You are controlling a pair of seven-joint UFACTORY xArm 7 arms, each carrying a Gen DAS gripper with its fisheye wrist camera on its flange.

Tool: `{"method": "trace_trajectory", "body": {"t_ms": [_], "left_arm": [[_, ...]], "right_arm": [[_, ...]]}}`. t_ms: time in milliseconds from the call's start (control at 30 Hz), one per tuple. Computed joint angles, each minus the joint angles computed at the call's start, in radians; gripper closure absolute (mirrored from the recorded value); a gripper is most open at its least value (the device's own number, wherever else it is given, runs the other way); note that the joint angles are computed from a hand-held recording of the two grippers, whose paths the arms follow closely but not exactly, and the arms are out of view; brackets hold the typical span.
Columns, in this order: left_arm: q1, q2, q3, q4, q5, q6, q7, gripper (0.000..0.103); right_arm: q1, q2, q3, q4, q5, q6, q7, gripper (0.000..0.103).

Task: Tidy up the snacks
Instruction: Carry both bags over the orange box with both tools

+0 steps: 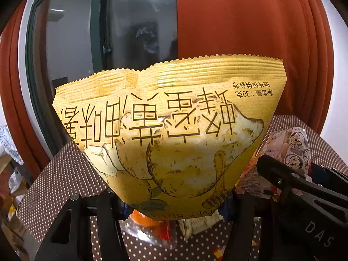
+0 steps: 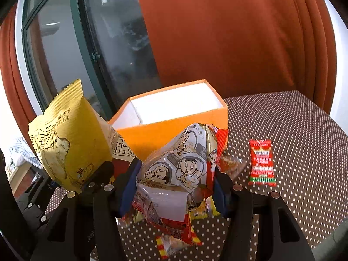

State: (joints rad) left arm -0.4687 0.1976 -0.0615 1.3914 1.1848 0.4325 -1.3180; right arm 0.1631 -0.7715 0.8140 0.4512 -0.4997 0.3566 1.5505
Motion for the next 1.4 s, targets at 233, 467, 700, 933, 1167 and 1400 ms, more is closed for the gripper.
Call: {"method": "trace_trajectory", "body": {"t_ms": [233,467,700,933,1167,1400], "left_arm": [[-0.008,0.019,0.009,0.045,0.0,-0.004,-0.01,0.043],[-0.031,0.021,0.024,0.058,0.027,-0.008,-0.039,0.043],[-0.031,0.027,0.015,0.078,0.055,0.002,-0.065,0.043],[-0.049,0.016,0.029,0.054,0.124,0.0,-0.151,0.043],[-0.034,-0.029,-0.033,-0.048,0.254,0.038,-0.296,0.043],[-0.028,-0.002,-0.051,-0.03,0.227,0.044,-0.262,0.043]], "right_arm": [[-0.085,0.027,0.007,0.056,-0.043,-0.03,-0.035,0.042],[-0.151,0.014,0.019,0.073,-0.06,-0.066,-0.061,0.042],[-0.232,0.002,0.033,0.091,-0.058,-0.127,-0.108,0.042],[-0.36,0.019,0.071,0.129,-0.036,-0.217,-0.174,0.042],[-0.496,0.03,0.137,0.153,0.02,-0.315,-0.231,0.042],[-0.637,0.065,0.207,0.164,0.09,-0.414,-0.289,0.042]]}}
